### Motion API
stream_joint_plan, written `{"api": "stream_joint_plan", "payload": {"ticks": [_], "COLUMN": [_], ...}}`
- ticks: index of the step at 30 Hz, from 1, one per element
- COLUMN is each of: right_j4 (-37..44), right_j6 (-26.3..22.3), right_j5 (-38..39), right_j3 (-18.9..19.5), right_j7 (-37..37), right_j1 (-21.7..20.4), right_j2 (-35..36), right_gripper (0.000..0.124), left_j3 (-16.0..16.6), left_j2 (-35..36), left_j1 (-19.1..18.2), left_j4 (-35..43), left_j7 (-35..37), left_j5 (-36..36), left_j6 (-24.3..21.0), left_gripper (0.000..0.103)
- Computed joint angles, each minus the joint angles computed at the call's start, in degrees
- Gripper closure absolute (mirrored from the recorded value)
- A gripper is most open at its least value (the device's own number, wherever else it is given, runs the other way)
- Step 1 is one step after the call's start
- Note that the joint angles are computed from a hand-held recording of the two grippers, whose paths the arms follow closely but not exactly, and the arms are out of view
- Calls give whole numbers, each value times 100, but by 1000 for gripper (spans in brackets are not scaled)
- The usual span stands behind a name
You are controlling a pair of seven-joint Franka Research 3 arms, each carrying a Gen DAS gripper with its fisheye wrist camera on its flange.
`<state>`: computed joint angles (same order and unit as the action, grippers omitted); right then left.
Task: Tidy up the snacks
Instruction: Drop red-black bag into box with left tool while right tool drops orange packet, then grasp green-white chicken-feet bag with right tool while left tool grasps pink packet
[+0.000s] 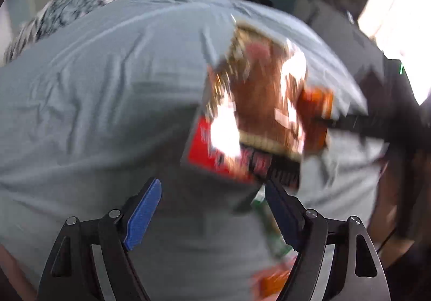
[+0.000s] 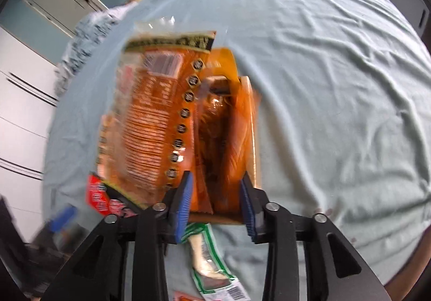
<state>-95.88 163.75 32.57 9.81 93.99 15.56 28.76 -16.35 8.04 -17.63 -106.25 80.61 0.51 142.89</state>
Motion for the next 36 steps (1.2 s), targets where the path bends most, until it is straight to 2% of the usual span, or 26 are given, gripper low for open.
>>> {"api": "stream_joint_plan", "payload": {"ticks": [1,2,3,4,5,7,9,11,13,19,22,24,26,27,29,33,34,35,36], "right_j4": [-293,-543,-792,-993,-1155,-1427,-1665,-1742,-1566,-600,-4,529,1140,1354,1731,1978,1945,1831,1774], "right_j6": [241,427,582,586,361,48,-45,-236,-466,-1096,-1297,-1594,-1984,-2057,-2200,-2476,-2480,-2468,-2497], "right_j5": [-33,-11,229,718,1199,1550,1371,358,-337,-395,-630,-733,-958,-1081,-1220,-2246,-2241,-2217,-2122], "right_j3": [-72,-12,247,707,989,1086,828,169,-182,21,-29,-30,-206,-292,-286,-683,-622,-568,-463], "right_j7": [-5,-82,-433,-1073,-1641,-2028,-1967,-1246,-887,-888,-800,-706,-277,-70,50,242,216,197,63], "right_j1": [64,16,-195,-592,-868,-997,-777,-154,228,335,551,624,811,905,971,1496,1441,1389,1254], "right_j2": [-190,-345,-497,-622,-741,-903,-966,-904,-704,44,434,774,1153,1293,1527,1614,1582,1494,1440], "right_gripper": [65,57,56,54,54,54,54,54,54,54,54,54,54,52,36,41,52,72,76], "left_j3": [-19,-48,-85,-110,-152,-187,-208,-203,-214,-190,-168,-166,-157,-152,-141,-158,-170,-183,-195], "left_j2": [-83,-170,-258,-276,-290,-296,-399,-511,-603,-680,-768,-756,-789,-803,-847,-784,-753,-733,-722], "left_j1": [-40,-81,-125,-168,-241,-404,-557,-634,-655,-649,-623,-622,-610,-602,-588,-602,-611,-620,-630], "left_j4": [-158,-328,-518,-603,-677,-746,-879,-998,-1002,-858,-933,-964,-1009,-1035,-1079,-1108,-1096,-1104,-1114], "left_j7": [160,337,567,753,942,961,769,540,564,446,436,402,427,499,736,1427,1611,1796,1923], "left_j5": [198,341,452,529,655,1068,1536,1867,1724,1276,1215,1361,1437,1394,1189,695,553,407,318], "left_j6": [-17,-9,1,-44,-185,-433,-452,-314,-315,-631,-613,-568,-564,-549,-565,-716,-801,-848,-875], "left_gripper": [23,23,23,23,23,23,23,23,23,23,23,23,23,23,23,23,23,23,23]}}
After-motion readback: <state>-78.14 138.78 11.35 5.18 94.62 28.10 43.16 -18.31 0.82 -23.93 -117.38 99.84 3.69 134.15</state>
